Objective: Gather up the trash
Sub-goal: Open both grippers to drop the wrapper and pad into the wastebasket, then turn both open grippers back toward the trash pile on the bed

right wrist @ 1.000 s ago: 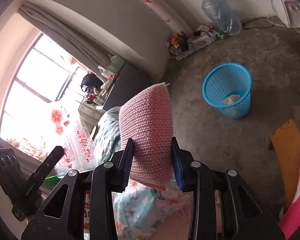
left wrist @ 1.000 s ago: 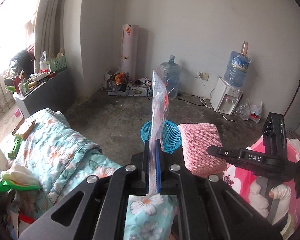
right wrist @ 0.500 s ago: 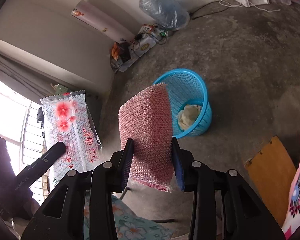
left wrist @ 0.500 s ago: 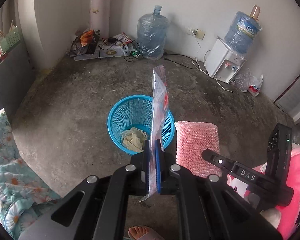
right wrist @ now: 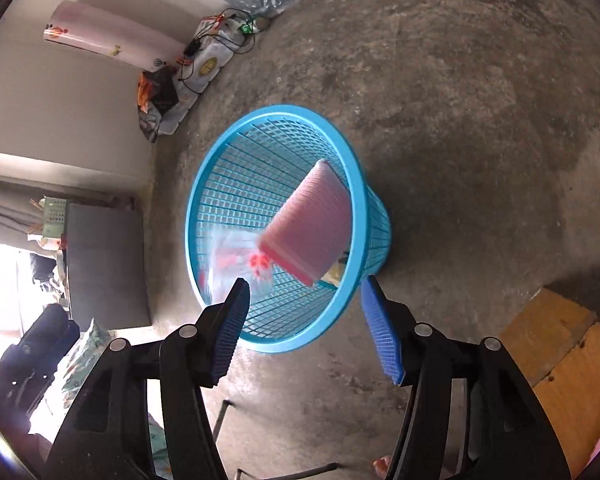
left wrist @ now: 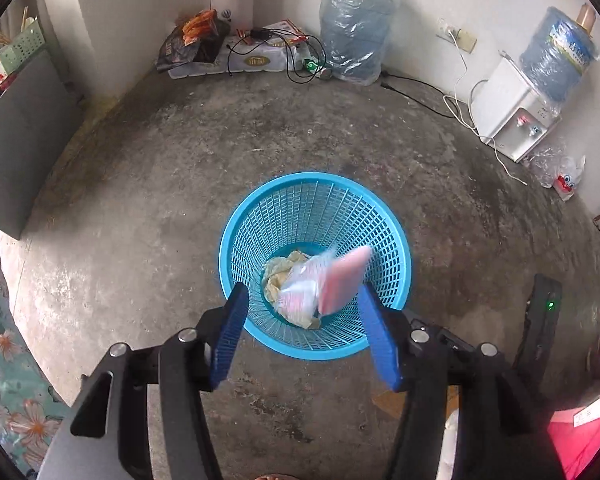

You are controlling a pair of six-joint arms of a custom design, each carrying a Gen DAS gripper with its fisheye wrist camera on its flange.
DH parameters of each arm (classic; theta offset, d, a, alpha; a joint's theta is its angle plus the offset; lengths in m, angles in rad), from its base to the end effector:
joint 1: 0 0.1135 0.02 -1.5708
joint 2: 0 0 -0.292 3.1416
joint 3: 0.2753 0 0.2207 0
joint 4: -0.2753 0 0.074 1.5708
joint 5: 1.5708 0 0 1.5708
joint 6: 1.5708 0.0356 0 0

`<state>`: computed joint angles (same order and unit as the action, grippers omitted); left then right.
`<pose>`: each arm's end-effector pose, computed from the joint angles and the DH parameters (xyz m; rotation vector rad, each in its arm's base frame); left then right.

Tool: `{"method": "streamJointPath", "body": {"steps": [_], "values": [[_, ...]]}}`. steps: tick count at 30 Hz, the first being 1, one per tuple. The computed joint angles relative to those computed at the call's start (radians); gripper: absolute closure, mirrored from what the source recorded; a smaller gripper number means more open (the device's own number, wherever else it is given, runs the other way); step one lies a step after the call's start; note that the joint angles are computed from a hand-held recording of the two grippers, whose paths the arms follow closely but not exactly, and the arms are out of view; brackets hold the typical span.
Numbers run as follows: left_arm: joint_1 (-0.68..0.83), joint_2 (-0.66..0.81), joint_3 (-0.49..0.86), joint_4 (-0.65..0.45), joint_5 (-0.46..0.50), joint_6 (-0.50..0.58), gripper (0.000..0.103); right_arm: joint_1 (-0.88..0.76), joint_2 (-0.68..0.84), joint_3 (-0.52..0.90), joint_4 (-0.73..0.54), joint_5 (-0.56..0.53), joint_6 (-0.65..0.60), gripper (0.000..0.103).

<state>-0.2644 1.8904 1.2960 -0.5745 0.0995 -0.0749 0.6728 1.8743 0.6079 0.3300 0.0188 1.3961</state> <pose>0.3505 -0.0986 0.2208 0.2883 2.7381 -0.2298 0.2297 0.1821 0.1192 0.9645 2.5259 0.7500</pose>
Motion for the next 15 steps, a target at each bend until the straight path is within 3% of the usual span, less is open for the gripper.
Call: {"method": "streamJointPath", "body": {"steps": [4,8,12,15], "values": [[0.018,-0.081,-0.032,-0.001,0.032,0.019,0.048,0.066,-0.07,-0.06,0.029,0.074,0.021,0.047],[0.05,-0.227,-0.059,-0.057,0.114,0.041,0.048,0.16,-0.214,-0.076,-0.074,0.185,0.063,0.047],[0.085,-0.431,-0.043,-0.181,0.194,0.107,0.048,0.328,-0.401,0.035,-0.369,0.385,0.103,0.046],[0.146,-0.586,0.025,-0.33,0.261,0.16,0.047,0.495,-0.458,0.232,-0.684,0.586,0.138,0.037]]}}
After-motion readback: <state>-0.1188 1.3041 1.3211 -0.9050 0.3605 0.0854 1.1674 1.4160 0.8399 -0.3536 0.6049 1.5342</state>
